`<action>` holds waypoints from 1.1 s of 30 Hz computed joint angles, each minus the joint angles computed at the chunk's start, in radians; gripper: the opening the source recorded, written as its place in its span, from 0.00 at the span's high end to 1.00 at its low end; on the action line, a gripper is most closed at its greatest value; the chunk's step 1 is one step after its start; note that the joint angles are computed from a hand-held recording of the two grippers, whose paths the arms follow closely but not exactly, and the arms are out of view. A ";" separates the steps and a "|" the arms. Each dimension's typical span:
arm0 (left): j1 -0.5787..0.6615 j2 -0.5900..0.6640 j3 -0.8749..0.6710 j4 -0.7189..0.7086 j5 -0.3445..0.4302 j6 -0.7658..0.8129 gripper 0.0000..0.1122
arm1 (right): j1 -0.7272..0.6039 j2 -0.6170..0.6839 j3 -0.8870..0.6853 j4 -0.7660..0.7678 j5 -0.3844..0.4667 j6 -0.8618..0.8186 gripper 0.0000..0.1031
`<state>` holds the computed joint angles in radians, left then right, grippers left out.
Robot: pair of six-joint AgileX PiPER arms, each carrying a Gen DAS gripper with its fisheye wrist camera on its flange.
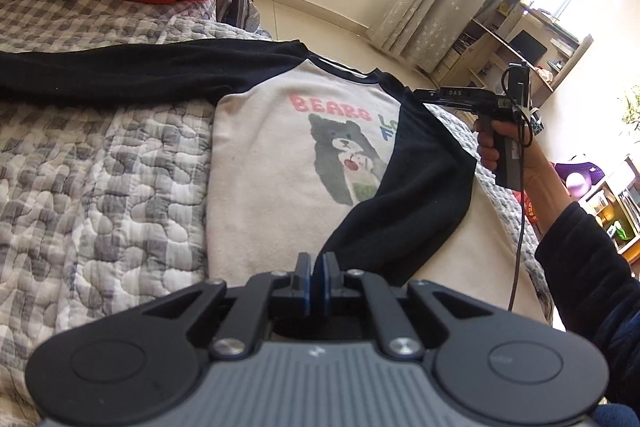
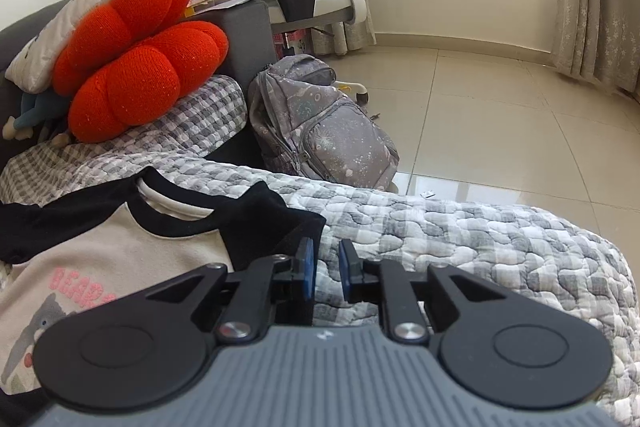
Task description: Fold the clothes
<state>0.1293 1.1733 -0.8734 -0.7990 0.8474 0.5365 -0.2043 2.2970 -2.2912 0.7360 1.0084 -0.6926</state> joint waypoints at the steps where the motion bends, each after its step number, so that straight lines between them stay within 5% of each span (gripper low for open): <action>1: 0.008 -0.011 -0.007 -0.021 0.025 0.002 0.96 | 0.003 0.005 0.002 0.004 0.003 0.002 0.81; 4: -0.007 -0.049 -0.030 -0.016 0.049 -0.023 0.96 | 0.068 -0.041 0.093 -0.168 -0.136 0.040 0.85; 6: -0.030 -0.055 -0.038 0.023 0.025 -0.045 0.96 | 0.113 -0.125 0.234 -0.304 -0.336 0.140 0.85; 9: -0.017 -0.020 -0.048 0.041 0.031 -0.057 0.96 | 0.109 -0.259 0.441 -0.215 -0.487 0.020 0.77; 12: 0.022 -0.007 -0.031 0.008 0.040 -0.023 0.96 | 0.066 -0.415 0.614 0.052 -0.345 -0.280 0.68; 17: 0.057 -0.009 -0.005 0.006 0.017 -0.028 0.96 | 0.051 -0.753 1.037 0.219 -0.113 -0.780 0.64; 21: 0.103 -0.011 0.015 -0.028 0.032 0.000 0.96 | 0.117 -0.898 1.216 0.230 0.000 -0.919 0.64; 24: 0.100 -0.003 0.022 -0.033 0.021 -0.010 0.96 | 0.250 -0.943 1.291 0.221 -0.032 -0.931 0.61; 29: 0.096 0.019 0.020 -0.016 0.006 -0.039 0.95 | 0.486 -0.927 1.322 0.165 -0.200 -0.940 0.61; 30: 0.099 0.023 0.019 -0.012 0.007 -0.044 0.95 | 0.506 -0.901 1.302 0.156 -0.214 -0.901 0.69; 31: 0.105 0.025 0.018 -0.010 0.011 -0.048 0.95 | 0.508 -0.879 1.279 0.150 -0.201 -0.867 0.91; 33: 0.130 0.008 0.021 -0.018 0.032 -0.035 0.95 | 0.492 -0.876 1.261 0.171 -0.181 -0.840 0.91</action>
